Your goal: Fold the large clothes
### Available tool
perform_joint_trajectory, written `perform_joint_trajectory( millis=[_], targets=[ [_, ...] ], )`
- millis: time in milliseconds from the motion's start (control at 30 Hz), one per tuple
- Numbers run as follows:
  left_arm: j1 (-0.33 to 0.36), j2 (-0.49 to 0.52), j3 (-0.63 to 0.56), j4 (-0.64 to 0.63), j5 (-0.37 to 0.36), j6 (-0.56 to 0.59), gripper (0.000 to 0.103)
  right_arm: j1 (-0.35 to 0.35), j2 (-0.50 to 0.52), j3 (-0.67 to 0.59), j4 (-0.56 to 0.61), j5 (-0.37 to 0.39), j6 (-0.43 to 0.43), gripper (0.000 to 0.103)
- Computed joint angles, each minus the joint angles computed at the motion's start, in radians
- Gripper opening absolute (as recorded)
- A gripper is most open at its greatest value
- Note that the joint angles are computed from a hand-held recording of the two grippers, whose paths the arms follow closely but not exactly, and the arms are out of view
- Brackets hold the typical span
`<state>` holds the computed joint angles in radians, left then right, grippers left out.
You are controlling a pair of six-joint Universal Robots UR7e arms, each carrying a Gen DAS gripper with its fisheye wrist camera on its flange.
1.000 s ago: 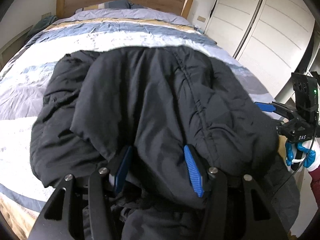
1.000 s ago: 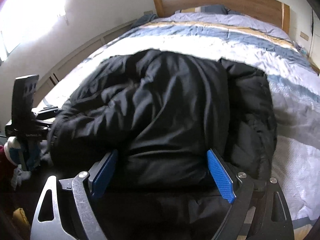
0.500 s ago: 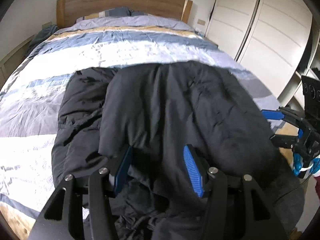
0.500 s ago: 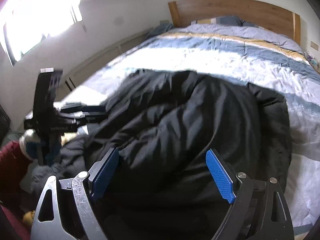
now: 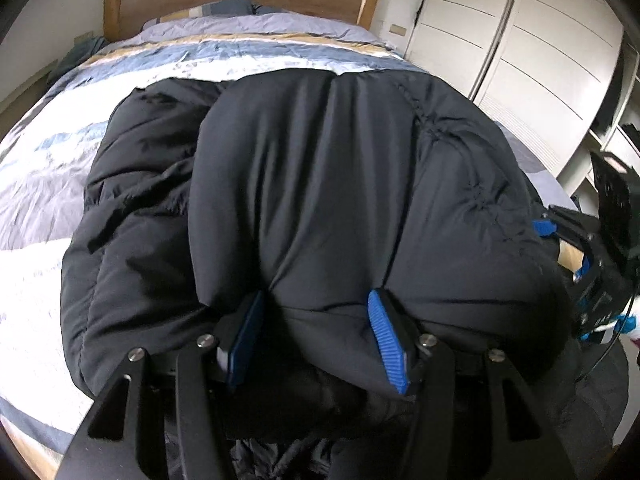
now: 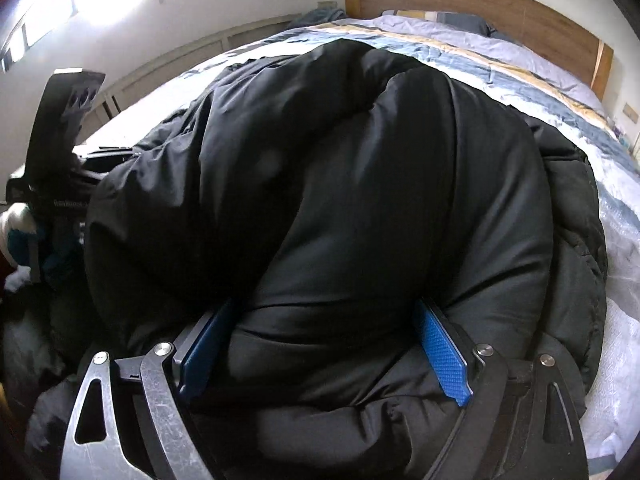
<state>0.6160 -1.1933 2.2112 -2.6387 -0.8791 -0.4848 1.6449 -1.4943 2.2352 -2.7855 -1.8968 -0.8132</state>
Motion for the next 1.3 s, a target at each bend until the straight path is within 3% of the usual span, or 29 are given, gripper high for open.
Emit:
perform_joint_trajectory(
  millis=[167, 300, 767, 1100, 1300],
  targets=[
    [-0.071, -0.025, -0.035, 0.172, 0.080, -0.123, 0.053, 0.050, 0.002, -0.027, 0.051, -0.074, 0.060, 0.088],
    [-0.154, -0.075, -0.032, 0.309, 0.145, -0.222, 0.053, 0.086, -0.057, -0.031, 0.097, -0.088, 0.099, 0.088],
    [-0.385, -0.225, -0.030, 0.813, 0.241, -0.669, 0.053, 0.137, -0.395, 0.075, 0.225, -0.128, 0.179, 0.089],
    [-0.535, -0.288, -0.029, 1.086, 0.224, -0.924, 0.059, 0.089, -0.666, 0.103, 0.355, -0.123, 0.220, 0.093],
    [-0.597, -0.284, -0.039, 1.197, 0.202, -0.995, 0.060, -0.018, -0.825, 0.117, 0.430, -0.091, 0.198, 0.096]
  ],
)
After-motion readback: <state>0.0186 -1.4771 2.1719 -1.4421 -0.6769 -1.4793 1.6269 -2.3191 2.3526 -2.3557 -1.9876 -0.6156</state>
